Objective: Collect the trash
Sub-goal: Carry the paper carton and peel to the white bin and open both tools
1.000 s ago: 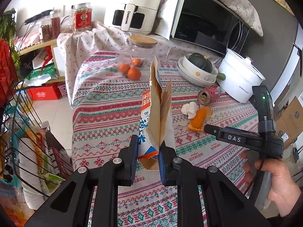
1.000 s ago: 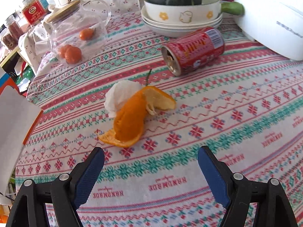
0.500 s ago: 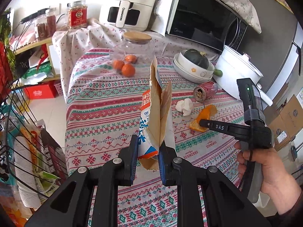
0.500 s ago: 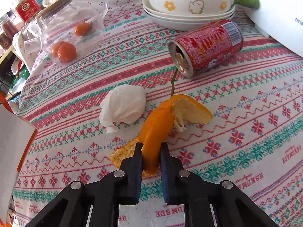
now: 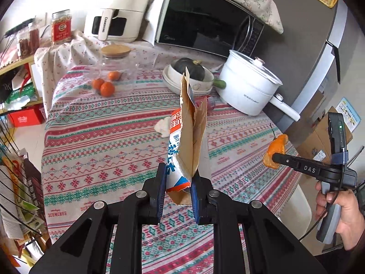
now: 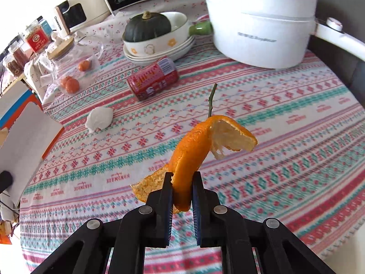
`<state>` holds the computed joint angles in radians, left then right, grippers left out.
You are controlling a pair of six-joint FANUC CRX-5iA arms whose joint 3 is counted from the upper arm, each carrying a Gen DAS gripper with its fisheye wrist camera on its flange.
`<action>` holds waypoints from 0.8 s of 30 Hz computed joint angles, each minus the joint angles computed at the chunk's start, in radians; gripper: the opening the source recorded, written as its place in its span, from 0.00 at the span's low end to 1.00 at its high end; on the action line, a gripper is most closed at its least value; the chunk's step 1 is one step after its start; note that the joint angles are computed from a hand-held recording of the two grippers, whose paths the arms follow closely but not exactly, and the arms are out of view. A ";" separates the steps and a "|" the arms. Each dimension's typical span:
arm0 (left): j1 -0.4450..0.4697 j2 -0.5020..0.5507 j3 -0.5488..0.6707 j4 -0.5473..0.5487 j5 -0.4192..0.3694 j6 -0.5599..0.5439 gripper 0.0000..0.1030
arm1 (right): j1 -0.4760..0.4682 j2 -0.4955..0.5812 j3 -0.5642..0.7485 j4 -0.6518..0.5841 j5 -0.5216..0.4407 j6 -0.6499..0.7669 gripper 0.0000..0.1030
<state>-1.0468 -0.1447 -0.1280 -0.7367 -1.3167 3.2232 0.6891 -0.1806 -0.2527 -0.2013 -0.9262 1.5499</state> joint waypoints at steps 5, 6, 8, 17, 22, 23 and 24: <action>-0.008 0.090 0.082 0.020 0.035 -0.072 0.20 | -0.111 -0.076 -0.018 -0.044 -0.066 0.093 0.12; -0.010 0.109 0.099 0.024 0.040 -0.088 0.20 | -0.134 -0.086 -0.022 -0.055 -0.077 0.108 0.12; -0.010 0.148 0.134 0.039 0.052 -0.126 0.20 | -0.197 -0.094 -0.018 -0.100 -0.113 0.136 0.12; 0.016 0.322 0.287 0.125 0.157 -0.315 0.20 | -0.383 -0.095 0.011 -0.160 -0.217 0.213 0.12; 0.043 0.419 0.369 0.204 0.238 -0.425 0.20 | -0.489 -0.069 0.032 -0.187 -0.260 0.266 0.12; 0.045 0.440 0.390 0.216 0.246 -0.451 0.20 | -0.509 -0.066 0.035 -0.191 -0.267 0.276 0.12; 0.044 0.462 0.411 0.224 0.253 -0.473 0.20 | -0.529 -0.064 0.037 -0.194 -0.275 0.285 0.12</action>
